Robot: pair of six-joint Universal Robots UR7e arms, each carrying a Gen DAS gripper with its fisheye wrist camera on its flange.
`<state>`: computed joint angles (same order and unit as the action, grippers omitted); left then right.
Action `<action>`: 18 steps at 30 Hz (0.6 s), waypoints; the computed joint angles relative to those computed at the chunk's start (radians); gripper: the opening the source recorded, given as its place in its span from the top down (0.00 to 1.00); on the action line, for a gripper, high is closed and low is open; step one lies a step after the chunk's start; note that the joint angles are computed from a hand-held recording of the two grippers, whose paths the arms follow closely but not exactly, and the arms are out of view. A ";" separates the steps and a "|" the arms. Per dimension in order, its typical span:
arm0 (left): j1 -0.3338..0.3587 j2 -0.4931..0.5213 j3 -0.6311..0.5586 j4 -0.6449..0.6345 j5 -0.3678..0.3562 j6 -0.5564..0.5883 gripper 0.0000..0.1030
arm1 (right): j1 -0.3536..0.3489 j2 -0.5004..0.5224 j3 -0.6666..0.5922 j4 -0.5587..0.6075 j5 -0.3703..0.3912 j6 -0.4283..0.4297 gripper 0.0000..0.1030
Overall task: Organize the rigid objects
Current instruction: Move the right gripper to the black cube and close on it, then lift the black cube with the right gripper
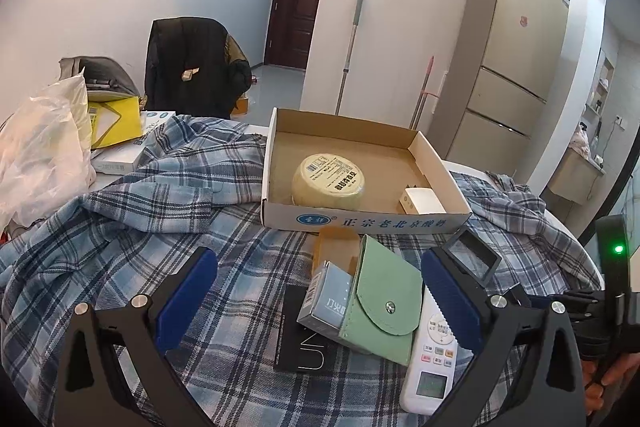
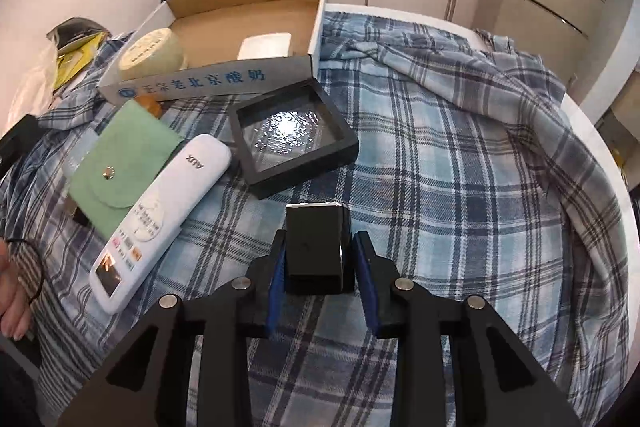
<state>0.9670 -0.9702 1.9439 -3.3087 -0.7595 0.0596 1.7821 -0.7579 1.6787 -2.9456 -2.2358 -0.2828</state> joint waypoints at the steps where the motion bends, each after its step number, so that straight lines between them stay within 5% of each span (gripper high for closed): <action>1: 0.000 -0.001 0.000 0.000 0.000 -0.002 0.00 | 0.007 0.006 -0.006 0.000 -0.031 0.008 0.71; 7: 0.003 -0.011 -0.004 0.024 0.001 -0.020 0.00 | 0.053 -0.030 0.039 -0.095 -0.045 -0.024 0.72; 10: -0.002 -0.026 -0.024 0.145 0.040 -0.069 0.00 | 0.073 -0.054 0.076 -0.165 -0.029 -0.026 0.72; 15: 0.009 -0.061 -0.025 0.186 0.005 -0.090 0.01 | 0.073 -0.055 0.115 -0.232 -0.001 -0.037 0.72; 18: 0.012 -0.056 -0.039 0.198 0.020 -0.060 0.09 | 0.058 -0.038 0.115 -0.252 0.004 -0.046 0.72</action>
<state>0.9791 -1.0265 1.9052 -3.1102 -0.7393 -0.0003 1.8397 -0.7962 1.7939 -3.1974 -2.2320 -0.3288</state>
